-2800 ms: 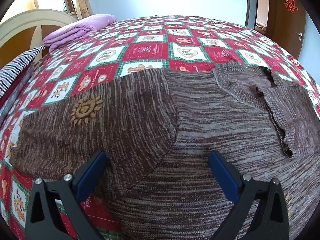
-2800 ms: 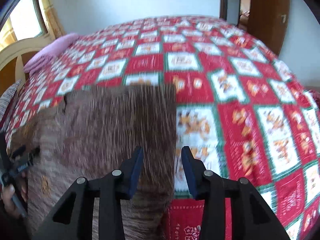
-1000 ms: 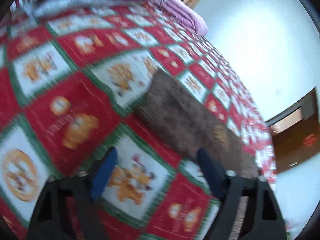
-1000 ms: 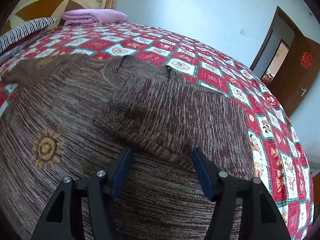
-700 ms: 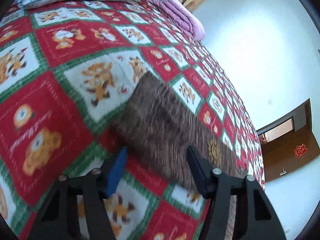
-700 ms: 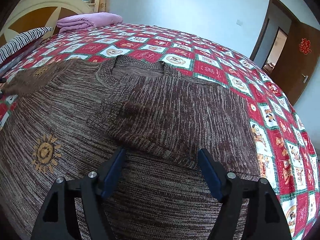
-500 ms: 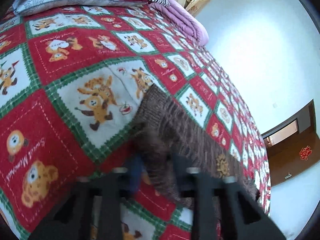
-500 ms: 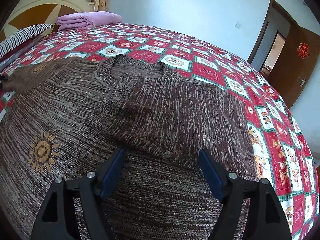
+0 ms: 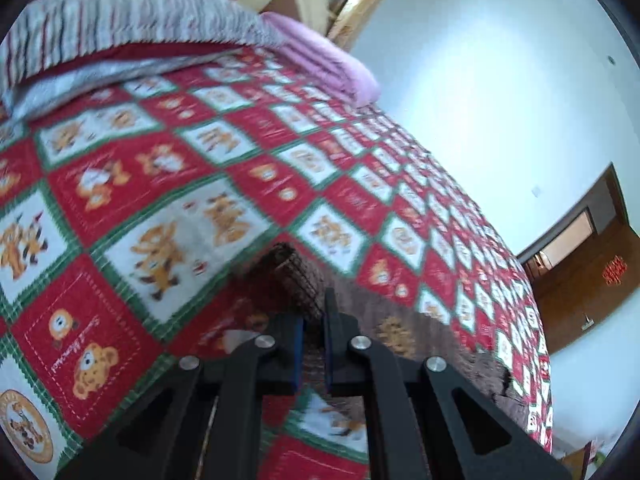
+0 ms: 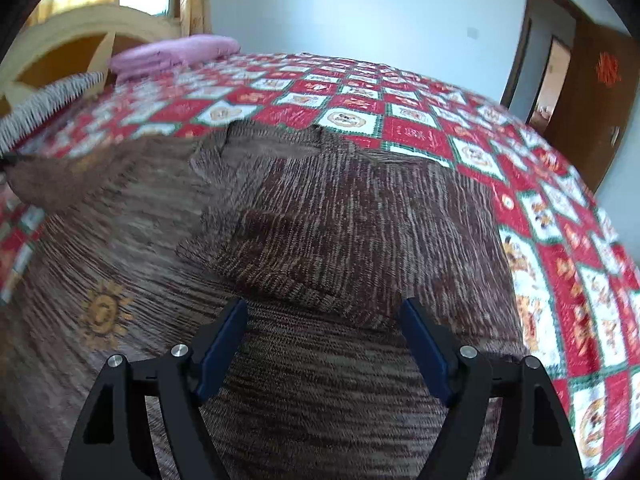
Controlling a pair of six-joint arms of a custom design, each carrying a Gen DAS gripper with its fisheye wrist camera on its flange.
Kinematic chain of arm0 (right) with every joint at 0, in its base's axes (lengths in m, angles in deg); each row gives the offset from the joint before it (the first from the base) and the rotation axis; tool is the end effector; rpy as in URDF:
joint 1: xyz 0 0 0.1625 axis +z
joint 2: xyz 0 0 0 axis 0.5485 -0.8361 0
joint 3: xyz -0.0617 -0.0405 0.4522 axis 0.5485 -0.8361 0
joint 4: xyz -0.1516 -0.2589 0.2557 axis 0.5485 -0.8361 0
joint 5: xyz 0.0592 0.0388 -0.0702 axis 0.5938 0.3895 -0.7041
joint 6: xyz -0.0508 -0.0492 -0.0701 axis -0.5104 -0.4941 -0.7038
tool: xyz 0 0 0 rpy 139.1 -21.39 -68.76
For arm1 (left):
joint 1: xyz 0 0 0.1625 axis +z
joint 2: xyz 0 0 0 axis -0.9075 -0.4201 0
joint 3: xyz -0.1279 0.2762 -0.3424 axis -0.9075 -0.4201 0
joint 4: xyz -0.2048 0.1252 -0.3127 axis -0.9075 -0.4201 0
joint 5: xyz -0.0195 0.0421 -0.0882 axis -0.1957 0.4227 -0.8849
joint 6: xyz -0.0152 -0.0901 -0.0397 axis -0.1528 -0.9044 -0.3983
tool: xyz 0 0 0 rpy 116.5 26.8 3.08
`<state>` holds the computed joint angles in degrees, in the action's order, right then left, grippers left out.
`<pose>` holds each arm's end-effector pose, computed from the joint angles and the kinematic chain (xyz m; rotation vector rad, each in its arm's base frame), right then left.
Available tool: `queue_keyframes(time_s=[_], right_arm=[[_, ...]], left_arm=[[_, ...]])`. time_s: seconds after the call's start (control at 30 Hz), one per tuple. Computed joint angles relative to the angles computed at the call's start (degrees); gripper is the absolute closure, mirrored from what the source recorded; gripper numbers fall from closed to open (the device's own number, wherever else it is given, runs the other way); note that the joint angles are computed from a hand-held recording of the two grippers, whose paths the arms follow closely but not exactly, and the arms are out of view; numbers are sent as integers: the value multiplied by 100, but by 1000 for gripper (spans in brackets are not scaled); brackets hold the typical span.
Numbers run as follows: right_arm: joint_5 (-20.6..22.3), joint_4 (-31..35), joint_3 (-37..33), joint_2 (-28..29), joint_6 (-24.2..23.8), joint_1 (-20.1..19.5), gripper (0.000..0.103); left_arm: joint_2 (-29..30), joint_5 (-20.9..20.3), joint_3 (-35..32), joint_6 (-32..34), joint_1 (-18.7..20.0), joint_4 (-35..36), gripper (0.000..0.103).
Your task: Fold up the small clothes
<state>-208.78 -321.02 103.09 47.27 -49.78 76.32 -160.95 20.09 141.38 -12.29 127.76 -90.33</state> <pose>0.2049 -0.3546 0.0525 0.7037 -2.2919 0.7123 0.0815 -0.3014 0.3895 -0.4733 2.3233 -1.4181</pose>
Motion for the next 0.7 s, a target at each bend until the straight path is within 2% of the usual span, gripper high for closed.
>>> queue_keyframes(time_s=[0.07,0.13,0.2,0.33,0.37,0.47,0.5,0.6,0.67,0.7], right_arm=[[100,-99,140,-178,55,-41,24],[24,-362,249,-248,-87,-32,24],[0,-586,362,-288,-196,-52,24],[1,-994,563,-259,-362,-166,24],[14,-1106,601,-211,-393,-203,24],[38,-1241,666,-136,-419,-334,24],[62,-1189,679,-149,-361,-383,24],[133,-1056,688,-207,-224,-499,24],[204,-1043,715,-239,-163,-564,24],[252,-1044,738,-265,-115,-609,24]], left_arm=[[-65,283,-49,-85,-378,292,96],[-43,544,-85,-147,-813,468,95],[106,712,-110,-154,-1125,475,96],[576,1208,-96,-244,-1984,567,96],[846,1320,-76,-207,-2225,432,96],[1653,1363,-22,6,-2581,-259,96],[1860,1347,-14,46,-2637,-420,96],[3040,1243,8,161,-2728,-1254,95],[3779,1089,-43,-113,-2666,-1355,82],[3989,941,-106,-312,-2623,-1107,64]])
